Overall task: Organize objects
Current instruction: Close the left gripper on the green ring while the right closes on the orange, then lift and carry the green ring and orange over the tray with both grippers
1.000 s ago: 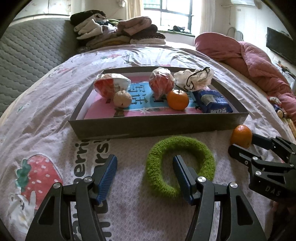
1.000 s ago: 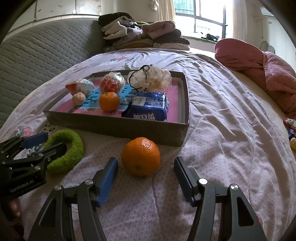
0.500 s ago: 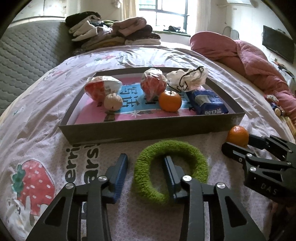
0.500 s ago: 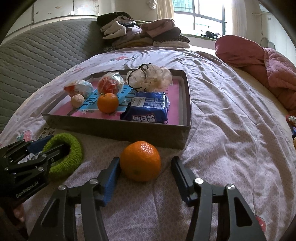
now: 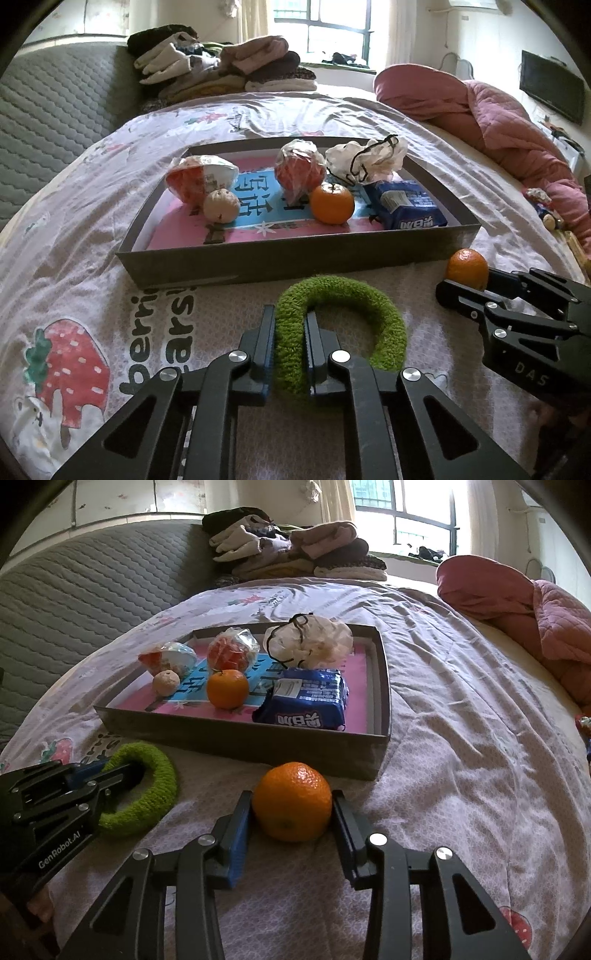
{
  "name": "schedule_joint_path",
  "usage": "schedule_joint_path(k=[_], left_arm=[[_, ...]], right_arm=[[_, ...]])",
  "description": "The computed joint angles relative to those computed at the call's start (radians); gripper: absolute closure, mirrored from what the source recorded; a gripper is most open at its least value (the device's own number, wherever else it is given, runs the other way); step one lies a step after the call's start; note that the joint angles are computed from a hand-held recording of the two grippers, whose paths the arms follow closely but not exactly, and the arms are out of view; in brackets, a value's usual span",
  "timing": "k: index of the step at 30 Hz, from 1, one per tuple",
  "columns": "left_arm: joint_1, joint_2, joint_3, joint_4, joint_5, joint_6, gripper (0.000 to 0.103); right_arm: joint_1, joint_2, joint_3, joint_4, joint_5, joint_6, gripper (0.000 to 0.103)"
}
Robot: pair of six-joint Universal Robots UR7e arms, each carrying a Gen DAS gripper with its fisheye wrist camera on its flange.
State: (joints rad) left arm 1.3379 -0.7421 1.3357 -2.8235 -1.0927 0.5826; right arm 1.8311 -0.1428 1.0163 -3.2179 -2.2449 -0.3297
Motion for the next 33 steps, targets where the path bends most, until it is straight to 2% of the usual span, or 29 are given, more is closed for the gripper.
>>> schedule_joint_path(k=[21,33], left_arm=[[-0.023,-0.063,0.028,-0.040,-0.029,-0.014,0.091],[-0.037,-0.081,0.026,-0.073,-0.050,-0.008,0.091]], right_arm=[[0.031,-0.016,0.018,-0.079,0.034,-0.050,0.062],[0.062,-0.006,-0.031,-0.128,0.032,-0.128,0.062]])
